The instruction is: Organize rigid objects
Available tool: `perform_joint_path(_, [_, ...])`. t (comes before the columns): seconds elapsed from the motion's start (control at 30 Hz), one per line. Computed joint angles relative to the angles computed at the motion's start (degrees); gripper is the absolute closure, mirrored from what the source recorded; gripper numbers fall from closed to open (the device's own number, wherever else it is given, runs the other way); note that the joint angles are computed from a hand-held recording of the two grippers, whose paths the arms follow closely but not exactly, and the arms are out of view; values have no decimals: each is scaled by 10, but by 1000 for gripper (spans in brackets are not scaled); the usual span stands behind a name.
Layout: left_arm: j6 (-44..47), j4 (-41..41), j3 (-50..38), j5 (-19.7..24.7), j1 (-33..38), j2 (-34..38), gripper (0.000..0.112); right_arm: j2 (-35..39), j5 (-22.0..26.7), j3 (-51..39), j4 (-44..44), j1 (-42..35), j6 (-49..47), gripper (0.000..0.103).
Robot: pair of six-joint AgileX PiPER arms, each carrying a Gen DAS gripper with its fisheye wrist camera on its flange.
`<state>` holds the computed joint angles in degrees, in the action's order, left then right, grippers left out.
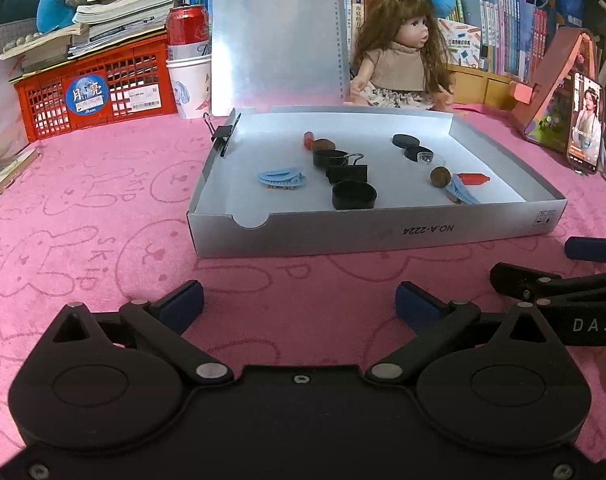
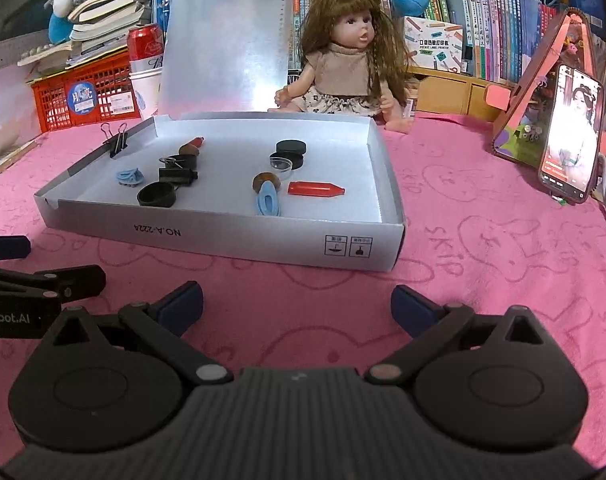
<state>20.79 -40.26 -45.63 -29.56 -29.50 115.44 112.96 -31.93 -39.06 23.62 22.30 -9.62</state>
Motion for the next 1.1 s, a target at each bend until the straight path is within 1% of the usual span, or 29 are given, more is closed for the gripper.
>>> perform_joint_path(1.1, [0,7,-1,2,4,1,9,1,3,-2,-7,-2,5,0])
